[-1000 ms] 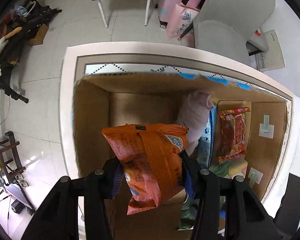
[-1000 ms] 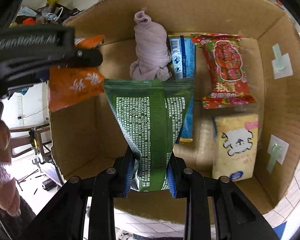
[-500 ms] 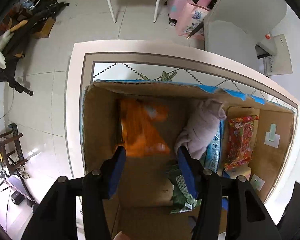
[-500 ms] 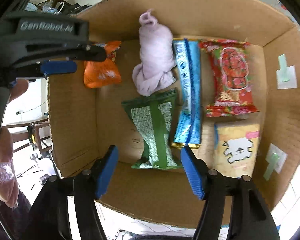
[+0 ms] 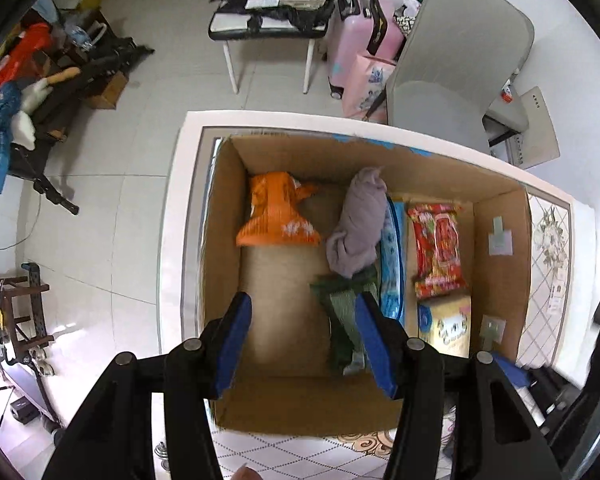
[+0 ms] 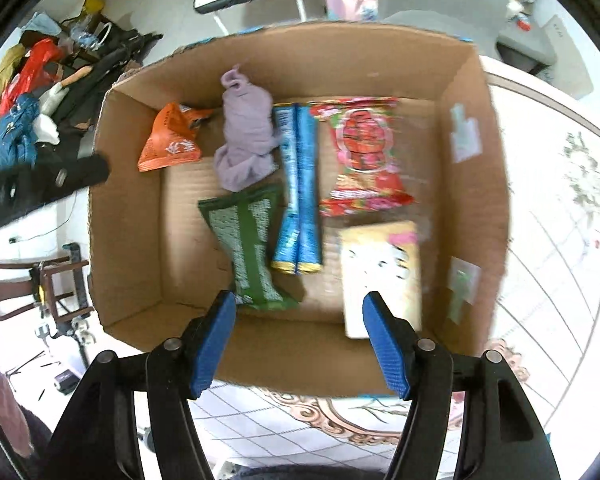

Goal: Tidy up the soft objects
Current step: 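Carry both bags into the box and open both tools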

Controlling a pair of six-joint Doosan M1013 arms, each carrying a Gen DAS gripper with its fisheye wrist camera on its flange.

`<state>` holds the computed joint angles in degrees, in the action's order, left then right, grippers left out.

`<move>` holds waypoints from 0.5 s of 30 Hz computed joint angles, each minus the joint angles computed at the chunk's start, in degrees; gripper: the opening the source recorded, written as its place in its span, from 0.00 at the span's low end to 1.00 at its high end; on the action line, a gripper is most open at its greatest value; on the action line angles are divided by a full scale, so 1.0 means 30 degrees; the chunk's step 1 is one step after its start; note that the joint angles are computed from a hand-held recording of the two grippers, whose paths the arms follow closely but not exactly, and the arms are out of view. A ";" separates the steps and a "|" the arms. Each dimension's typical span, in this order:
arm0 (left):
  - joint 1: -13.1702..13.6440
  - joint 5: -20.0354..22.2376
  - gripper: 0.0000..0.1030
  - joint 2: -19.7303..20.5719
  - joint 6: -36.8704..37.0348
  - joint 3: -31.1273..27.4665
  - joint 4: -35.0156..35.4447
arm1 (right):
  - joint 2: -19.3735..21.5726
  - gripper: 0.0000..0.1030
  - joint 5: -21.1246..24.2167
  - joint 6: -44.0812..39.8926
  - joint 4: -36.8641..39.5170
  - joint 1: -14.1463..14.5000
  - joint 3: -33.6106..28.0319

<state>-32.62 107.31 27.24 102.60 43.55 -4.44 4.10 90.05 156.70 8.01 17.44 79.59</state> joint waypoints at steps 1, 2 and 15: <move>0.0050 -0.0340 0.50 -0.0438 -0.0007 0.0571 -0.0143 | -0.0164 0.73 0.0206 0.0127 -0.0190 0.0121 0.0022; 0.0082 -0.0608 0.50 -0.0772 0.0024 0.1016 -0.0162 | -0.0410 0.73 0.0500 0.0184 -0.0502 0.0209 0.0075; 0.0161 -0.3102 0.95 -0.3876 0.0283 0.4135 0.0631 | -0.0945 0.85 0.3211 0.1105 -0.4064 0.2491 -0.1537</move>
